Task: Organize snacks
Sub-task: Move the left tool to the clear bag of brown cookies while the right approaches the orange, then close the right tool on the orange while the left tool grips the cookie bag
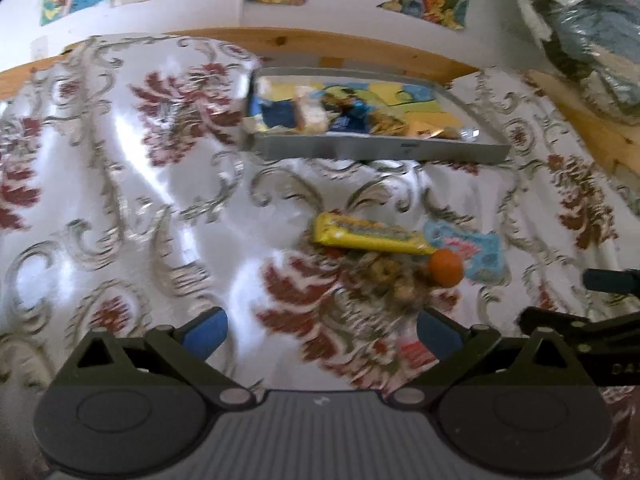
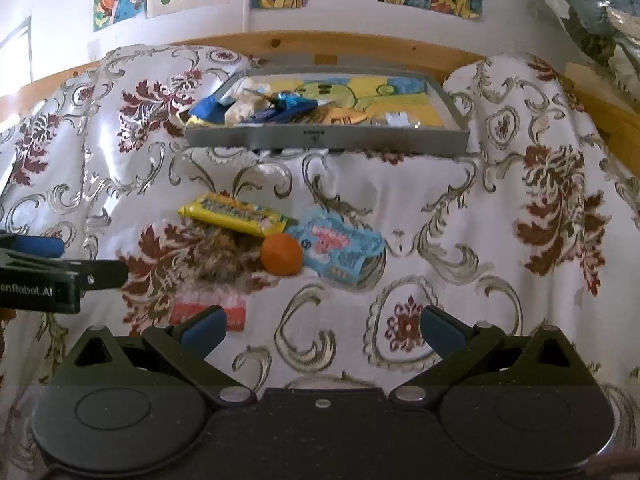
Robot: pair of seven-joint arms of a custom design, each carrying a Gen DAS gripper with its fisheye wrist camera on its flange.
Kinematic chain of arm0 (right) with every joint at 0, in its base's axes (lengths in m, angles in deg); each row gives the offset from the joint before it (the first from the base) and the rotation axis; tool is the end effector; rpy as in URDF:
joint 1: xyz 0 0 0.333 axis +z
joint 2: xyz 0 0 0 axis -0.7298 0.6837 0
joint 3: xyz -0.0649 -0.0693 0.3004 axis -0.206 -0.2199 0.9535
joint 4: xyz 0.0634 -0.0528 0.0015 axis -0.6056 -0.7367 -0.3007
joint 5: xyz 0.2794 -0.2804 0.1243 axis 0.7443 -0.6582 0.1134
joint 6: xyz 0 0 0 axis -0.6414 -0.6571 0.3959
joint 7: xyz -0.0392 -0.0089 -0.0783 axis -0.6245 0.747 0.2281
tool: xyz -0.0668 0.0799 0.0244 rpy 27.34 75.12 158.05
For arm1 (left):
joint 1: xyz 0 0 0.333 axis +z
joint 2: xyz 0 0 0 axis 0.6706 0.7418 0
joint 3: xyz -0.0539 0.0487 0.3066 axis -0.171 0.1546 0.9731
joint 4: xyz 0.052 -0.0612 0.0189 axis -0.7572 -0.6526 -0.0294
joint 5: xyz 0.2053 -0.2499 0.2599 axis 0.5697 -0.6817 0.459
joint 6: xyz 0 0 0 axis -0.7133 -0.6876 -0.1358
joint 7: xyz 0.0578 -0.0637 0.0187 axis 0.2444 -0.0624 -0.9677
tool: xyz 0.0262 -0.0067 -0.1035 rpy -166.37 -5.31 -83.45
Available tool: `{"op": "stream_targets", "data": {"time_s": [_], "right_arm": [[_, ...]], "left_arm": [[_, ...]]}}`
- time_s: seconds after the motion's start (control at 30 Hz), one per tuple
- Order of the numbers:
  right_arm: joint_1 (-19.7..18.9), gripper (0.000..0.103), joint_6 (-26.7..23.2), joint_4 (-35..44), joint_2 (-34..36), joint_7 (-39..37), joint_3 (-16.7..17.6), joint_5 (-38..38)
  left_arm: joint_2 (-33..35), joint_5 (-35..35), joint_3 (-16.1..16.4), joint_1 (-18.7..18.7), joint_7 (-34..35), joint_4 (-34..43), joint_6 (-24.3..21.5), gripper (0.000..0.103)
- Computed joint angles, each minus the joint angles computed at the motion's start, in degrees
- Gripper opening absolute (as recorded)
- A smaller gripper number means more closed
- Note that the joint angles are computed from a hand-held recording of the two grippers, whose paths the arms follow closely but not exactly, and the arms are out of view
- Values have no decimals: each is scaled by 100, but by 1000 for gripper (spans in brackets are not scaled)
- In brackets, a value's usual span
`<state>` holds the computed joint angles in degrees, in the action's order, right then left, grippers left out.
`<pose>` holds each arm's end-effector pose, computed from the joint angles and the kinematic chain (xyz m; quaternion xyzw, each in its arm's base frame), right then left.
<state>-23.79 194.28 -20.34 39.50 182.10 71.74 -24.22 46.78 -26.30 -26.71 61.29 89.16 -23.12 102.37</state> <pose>0.6612 0.1816 0.3744 -0.6288 0.6404 -0.3261 0.2968 0.7271 -0.0900 0.3693 -0.5277 0.7261 -0.3894 0.2067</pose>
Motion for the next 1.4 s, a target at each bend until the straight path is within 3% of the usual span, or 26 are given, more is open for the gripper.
{"op": "stream_targets", "data": {"time_s": [0.07,0.17,0.3,0.43,0.97,1.13,1.37,1.4], "right_arm": [[-9,102,17,129,93,-43,-36,-49],[-67,102,92,305,233,-311,-54,0],[-131,102,228,557,472,-882,-95,229],[-341,102,316,772,713,-1721,87,944],[-926,94,353,1669,1576,-3915,947,2938],[-1065,79,222,1864,1749,-4475,1219,3461],[-737,58,348,1843,1802,-4805,855,3830],[-833,52,327,1843,1804,-4993,996,3921]], "left_arm": [[189,37,-160,75,171,214,-125,103],[418,72,-53,-105,258,606,-389,103],[685,31,460,-624,66,1265,-917,103],[916,-29,984,-1084,-313,1815,-1287,102],[1163,-547,1017,-1124,-60,2314,-1851,102],[1176,-660,1053,-1144,47,2364,-2032,102],[1207,-801,1141,-1190,-47,2477,-2274,98],[1206,-825,1139,-1187,-41,2479,-2292,98]]}}
